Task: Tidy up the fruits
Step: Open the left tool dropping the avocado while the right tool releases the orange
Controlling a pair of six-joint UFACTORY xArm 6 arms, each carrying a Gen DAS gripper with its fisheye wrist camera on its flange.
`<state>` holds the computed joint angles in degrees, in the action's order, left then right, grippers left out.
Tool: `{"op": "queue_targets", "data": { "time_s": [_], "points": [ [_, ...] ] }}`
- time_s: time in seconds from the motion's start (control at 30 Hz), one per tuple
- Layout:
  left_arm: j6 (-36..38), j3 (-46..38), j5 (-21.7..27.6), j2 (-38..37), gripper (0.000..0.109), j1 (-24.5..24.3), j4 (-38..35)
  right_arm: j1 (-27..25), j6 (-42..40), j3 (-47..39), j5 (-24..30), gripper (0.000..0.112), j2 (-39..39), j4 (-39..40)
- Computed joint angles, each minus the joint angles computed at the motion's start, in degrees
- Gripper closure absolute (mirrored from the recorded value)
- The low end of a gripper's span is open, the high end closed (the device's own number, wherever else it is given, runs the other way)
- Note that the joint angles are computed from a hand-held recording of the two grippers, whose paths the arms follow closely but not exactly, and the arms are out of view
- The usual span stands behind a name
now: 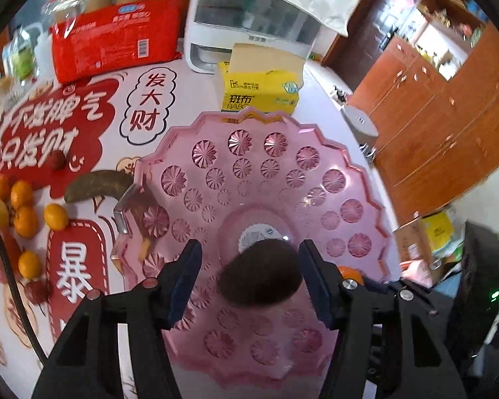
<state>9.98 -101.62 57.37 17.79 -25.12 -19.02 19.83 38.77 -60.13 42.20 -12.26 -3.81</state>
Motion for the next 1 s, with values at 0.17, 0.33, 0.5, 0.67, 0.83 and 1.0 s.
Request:
{"op": "queue_targets", "data": {
  "time_s": [0.17,0.33,0.5,0.67,0.83,1.0],
  "points": [
    [-0.35,-1.72,1.71,1.25,0.05,0.06,-0.18,0.18,2.96,-1.35,1.6,0.062,0.77,-4.55],
    [-0.94,-1.63,1.97,1.08,0.05,0.39,0.08,-0.05,2.65,-0.35,-0.17,0.061,0.19,-3.37],
    [-1.38,0.19,1.3,-0.75,0.049,0.98,-0.39,0.58,3.19,-0.9,0.39,0.059,-0.01,-4.41],
    [-1.95,1.33,1.32,-2.64,0.049,2.3,-1.45,1.47,4.39,-1.18,0.8,0.059,-0.87,-5.75],
    [-2.84,2.86,1.81,-4.88,0.048,3.89,-2.01,2.77,5.96,-1.35,0.78,0.059,-1.93,-7.07],
    [-2.77,5.69,2.36,-7.94,0.047,5.38,-1.97,4.41,9.43,-0.88,0.56,0.059,-3.45,-7.9]
  ]
}}
